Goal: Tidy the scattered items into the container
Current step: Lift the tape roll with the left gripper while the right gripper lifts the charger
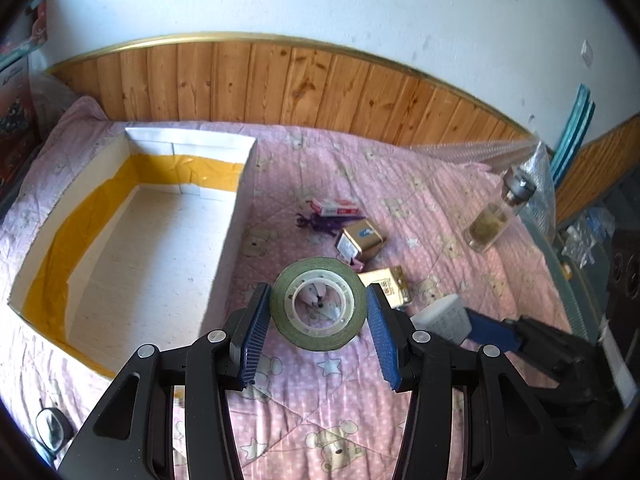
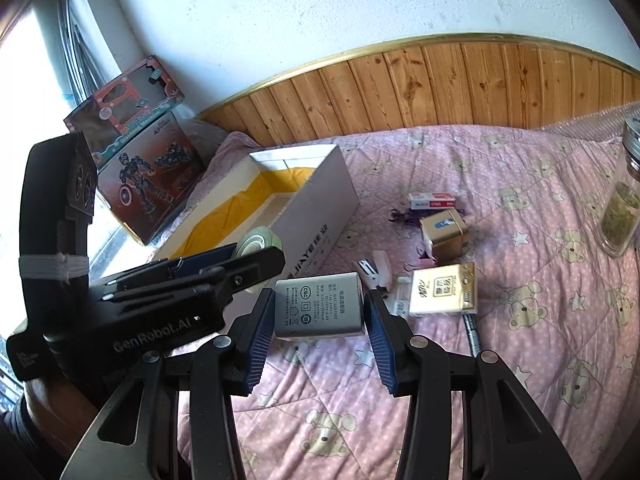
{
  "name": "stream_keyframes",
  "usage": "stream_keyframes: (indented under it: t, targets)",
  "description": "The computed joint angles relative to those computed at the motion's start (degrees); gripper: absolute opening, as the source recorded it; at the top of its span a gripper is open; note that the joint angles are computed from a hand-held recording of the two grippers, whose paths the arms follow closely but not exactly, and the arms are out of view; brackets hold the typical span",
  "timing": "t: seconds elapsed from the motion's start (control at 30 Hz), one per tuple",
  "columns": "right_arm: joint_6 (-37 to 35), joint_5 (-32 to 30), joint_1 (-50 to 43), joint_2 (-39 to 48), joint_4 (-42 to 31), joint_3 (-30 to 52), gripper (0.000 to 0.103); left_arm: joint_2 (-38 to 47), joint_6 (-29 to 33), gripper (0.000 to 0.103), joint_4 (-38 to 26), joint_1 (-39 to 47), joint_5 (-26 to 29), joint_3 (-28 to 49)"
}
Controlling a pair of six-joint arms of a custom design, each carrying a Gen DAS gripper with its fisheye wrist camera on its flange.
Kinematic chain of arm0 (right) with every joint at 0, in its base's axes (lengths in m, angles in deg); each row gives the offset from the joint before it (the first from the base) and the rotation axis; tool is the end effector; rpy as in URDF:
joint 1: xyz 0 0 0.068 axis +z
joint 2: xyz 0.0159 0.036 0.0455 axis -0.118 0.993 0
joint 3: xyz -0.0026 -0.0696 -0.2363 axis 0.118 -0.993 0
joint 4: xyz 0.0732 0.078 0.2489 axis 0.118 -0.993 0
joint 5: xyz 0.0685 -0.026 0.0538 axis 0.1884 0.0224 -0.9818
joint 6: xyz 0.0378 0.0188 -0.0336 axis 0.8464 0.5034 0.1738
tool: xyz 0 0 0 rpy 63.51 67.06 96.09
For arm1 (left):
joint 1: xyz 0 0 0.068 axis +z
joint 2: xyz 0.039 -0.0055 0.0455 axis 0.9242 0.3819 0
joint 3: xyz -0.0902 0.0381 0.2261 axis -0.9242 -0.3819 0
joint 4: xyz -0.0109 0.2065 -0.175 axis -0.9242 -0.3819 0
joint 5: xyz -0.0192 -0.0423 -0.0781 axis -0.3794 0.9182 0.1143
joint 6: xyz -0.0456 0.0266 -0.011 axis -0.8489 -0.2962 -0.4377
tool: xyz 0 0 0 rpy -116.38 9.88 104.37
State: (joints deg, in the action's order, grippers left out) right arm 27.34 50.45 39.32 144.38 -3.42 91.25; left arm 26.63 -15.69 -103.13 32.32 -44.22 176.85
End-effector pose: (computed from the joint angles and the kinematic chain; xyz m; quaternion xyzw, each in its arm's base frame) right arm 0.1596 0.1425 0.3201 0.1380 0.8943 0.1382 0.4027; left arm 0.3077 -0.2319 0.3201 0.3557 0.8553 -0.2493 0.2826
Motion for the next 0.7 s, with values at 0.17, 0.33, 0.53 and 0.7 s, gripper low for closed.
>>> stream_keyframes:
  t: [0.17,0.33,0.53,0.7]
  targets:
    - [-1.4,1.3,1.6,2.3,1.7,2.5,0.046,-0.6,-0.6,0.050,-1.5,3.1,2.8,3.0]
    - [-3.1,2.6,3.2,5.3,3.2,5.4,0.046,-0.2,-1.5,0.050,-3.2,6.9,5.8,6.2]
    - [-4.7,3.5,4.3,9.1,4.6,7.9,0.046,2.0,-1.6,0.050,-5.1,9.8,7.0,10.1]
    - [-5.2,3.0,3.8,10.9,6.2,8.8,0.046,5.1,-0.7,0.050,-7.4,10.6,6.8,14.8]
